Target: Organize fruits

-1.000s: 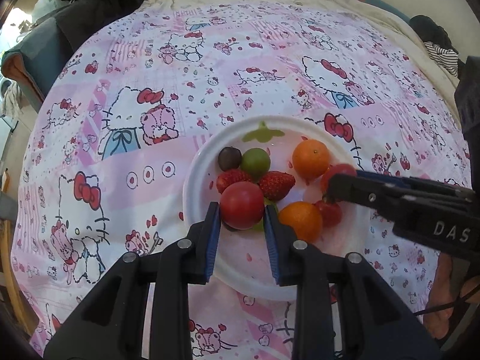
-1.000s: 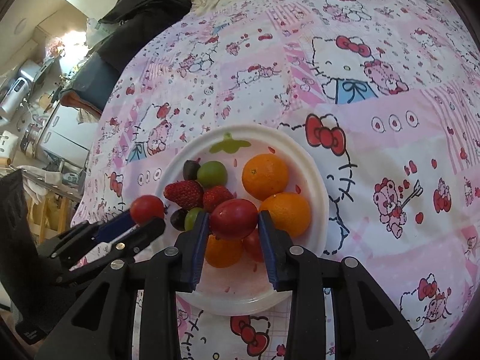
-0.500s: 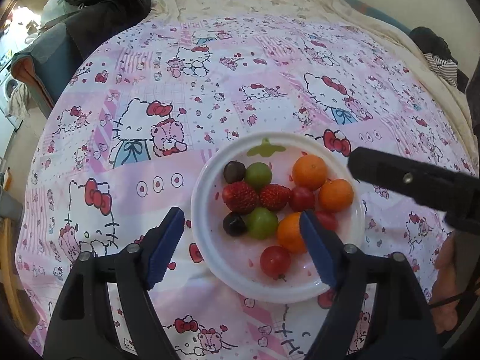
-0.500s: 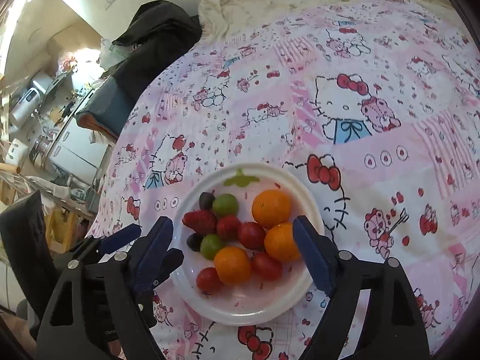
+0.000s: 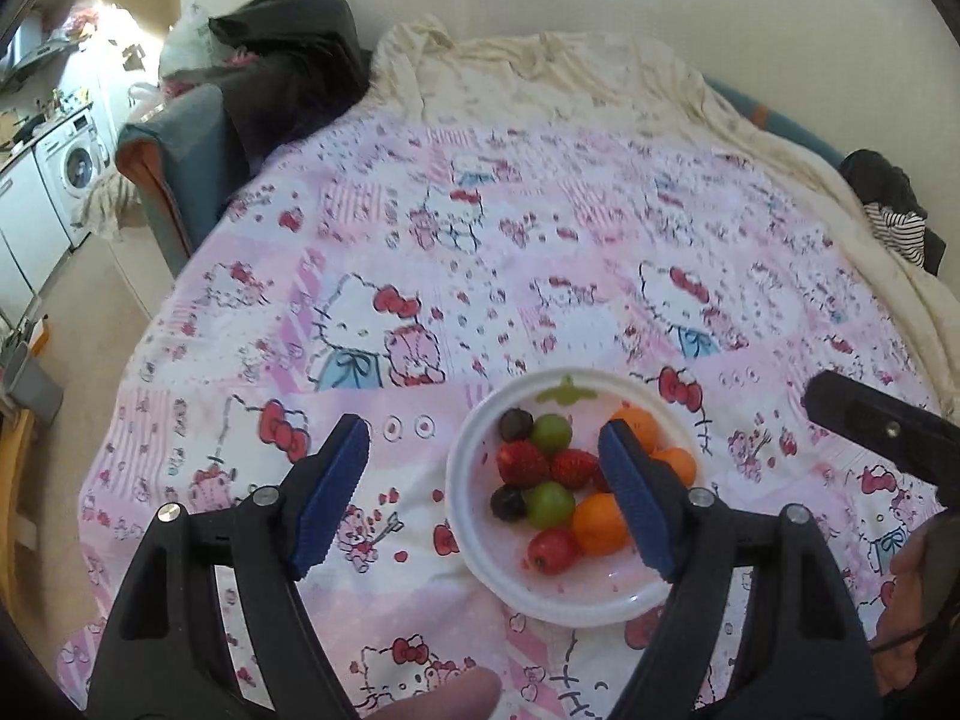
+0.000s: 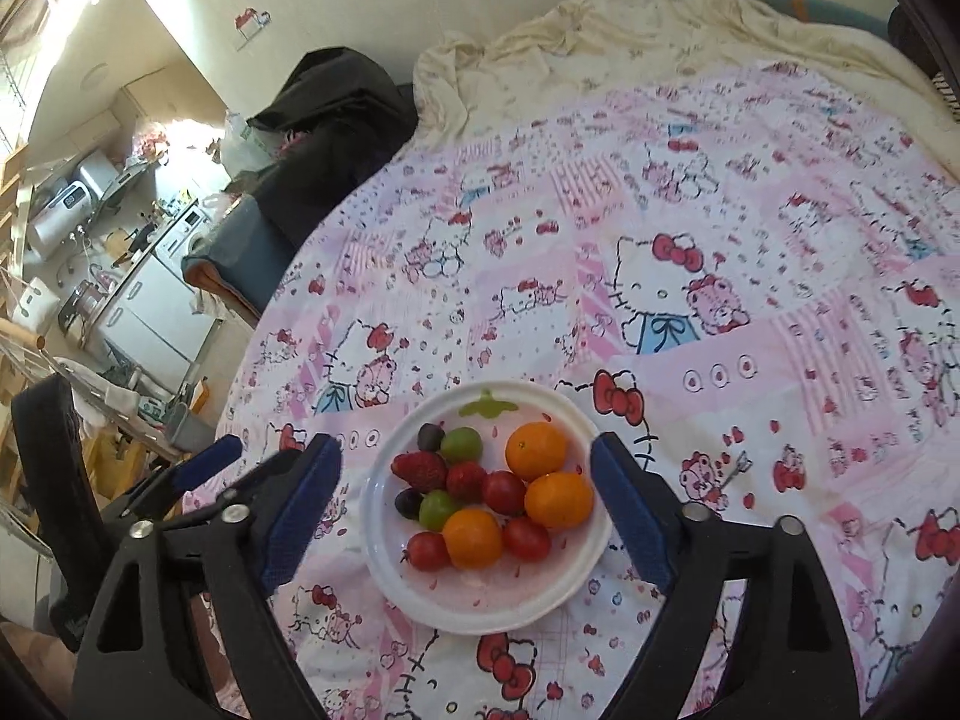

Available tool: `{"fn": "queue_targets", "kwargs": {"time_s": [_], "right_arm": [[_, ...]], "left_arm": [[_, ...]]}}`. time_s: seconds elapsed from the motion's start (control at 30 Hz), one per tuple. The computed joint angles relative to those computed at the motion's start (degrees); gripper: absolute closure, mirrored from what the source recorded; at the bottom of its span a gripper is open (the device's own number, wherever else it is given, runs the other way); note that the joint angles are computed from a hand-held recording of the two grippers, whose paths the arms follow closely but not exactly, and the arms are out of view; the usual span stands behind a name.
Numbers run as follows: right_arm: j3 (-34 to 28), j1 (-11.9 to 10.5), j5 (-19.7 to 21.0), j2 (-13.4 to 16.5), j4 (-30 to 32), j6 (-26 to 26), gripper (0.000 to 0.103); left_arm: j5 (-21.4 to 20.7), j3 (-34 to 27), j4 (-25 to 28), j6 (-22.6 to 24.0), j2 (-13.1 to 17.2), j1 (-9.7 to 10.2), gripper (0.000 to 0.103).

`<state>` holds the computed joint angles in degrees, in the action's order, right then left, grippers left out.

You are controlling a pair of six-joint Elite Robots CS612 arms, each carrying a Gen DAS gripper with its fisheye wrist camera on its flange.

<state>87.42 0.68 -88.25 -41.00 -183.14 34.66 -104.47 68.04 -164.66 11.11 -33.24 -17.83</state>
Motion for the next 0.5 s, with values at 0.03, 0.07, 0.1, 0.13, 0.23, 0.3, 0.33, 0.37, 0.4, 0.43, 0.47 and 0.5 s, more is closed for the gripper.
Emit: {"fn": "queue_targets", "kwargs": {"time_s": [0.03,0.07,0.1,0.13,0.23,0.3,0.33,0.37,0.4,0.43,0.47,0.5], "right_arm": [[0.5,0.2,-0.8,-0.3,-0.6,0.2,0.007],[1.0,0.4,-1.7,-0.7,-1.5,0.4,0.006],[1.6,0.7,-2.7,-1.0,-2.3,0.6,0.004],[2.0,1.0,-3.5,-1.3,-2.9,0.7,0.004],[3.3,1.9,-6.5,-2.2,-3.7,0.4,0.003],[4.3,2.4,-8.5,-2.7,-4.0,0.6,0.001],[4.8,2.6,-8.7,-3.0,-4.2,0.8,0.000],[5.3,2.6,-8.1,-3.2,-4.6,1.2,0.000],[5.9,2.6,-7.7,-3.6,-4.8,1.7,0.000],[6.2,2.7,-7.8,-3.7,-4.9,1.9,0.000],[6.6,2.8,-8.2,-4.0,-5.2,2.0,0.000],[7.2,3.1,-8.9,-4.3,-5.6,1.8,0.000]], "left_arm": [[-0.1,0.7,-1.3,0.3,-0.4,0.11,0.027],[-0.2,1.2,-1.7,0.8,-0.7,0.11,0.026],[0.0,1.8,-1.9,1.9,-1.1,0.11,0.026],[0.1,2.4,-2.3,2.4,-1.5,0.13,0.026],[-0.4,4.5,-4.3,2.2,-2.6,0.62,0.013],[-0.7,5.7,-5.9,1.7,-3.3,0.96,0.009],[-0.9,6.4,-6.7,1.7,-3.7,1.14,0.008],[-1.0,7.0,-7.3,2.0,-4.1,1.25,0.006],[-1.1,7.5,-7.8,2.2,-4.4,1.32,0.002],[-1.1,8.3,-8.9,2.5,-4.8,1.49,0.001],[-1.3,9.1,-9.9,2.6,-5.2,1.64,0.001],[-1.6,9.7,-10.5,2.7,-5.5,1.81,0.000]]}}
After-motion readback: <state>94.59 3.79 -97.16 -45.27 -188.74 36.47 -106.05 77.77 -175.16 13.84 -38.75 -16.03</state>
